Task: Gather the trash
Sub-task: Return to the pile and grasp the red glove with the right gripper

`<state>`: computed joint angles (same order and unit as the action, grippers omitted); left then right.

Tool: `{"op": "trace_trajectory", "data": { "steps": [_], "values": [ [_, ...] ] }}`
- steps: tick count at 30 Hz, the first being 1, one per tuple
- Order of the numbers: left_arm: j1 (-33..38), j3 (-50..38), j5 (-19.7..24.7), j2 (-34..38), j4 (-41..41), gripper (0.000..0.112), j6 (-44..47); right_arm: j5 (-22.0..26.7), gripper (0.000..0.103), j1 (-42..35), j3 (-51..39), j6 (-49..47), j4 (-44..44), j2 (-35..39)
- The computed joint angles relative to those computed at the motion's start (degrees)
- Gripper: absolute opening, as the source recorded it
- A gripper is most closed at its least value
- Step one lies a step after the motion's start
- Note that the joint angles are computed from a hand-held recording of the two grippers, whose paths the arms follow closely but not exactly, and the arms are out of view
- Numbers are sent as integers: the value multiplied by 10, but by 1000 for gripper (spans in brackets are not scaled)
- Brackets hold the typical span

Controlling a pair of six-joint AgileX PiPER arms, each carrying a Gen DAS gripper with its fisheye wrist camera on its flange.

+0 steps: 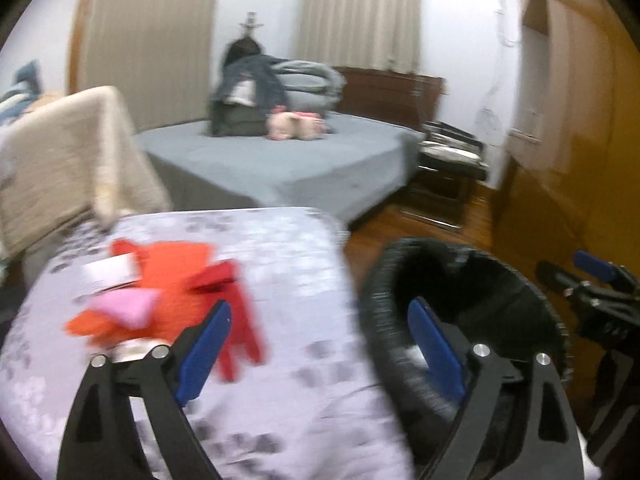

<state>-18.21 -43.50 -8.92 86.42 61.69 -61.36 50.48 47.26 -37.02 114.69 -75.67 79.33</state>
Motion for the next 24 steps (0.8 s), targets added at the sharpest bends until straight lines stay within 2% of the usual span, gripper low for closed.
{"op": "trace_trajectory", "data": {
  "steps": [3,12,17,24],
  "values": [
    [57,17,3,-8,-54,88,70,-30,96,3,-42,-6,-15,39],
    [191,19,-19,19,-67,88,112,-113,96,2,-188,-39,-51,180],
    [217,13,-29,43,-160,87,210,-152,95,-12,-276,-82,-39,263],
    [230,1,-44,88,-262,86,318,-190,95,-38,-379,-157,22,365]
  ]
}}
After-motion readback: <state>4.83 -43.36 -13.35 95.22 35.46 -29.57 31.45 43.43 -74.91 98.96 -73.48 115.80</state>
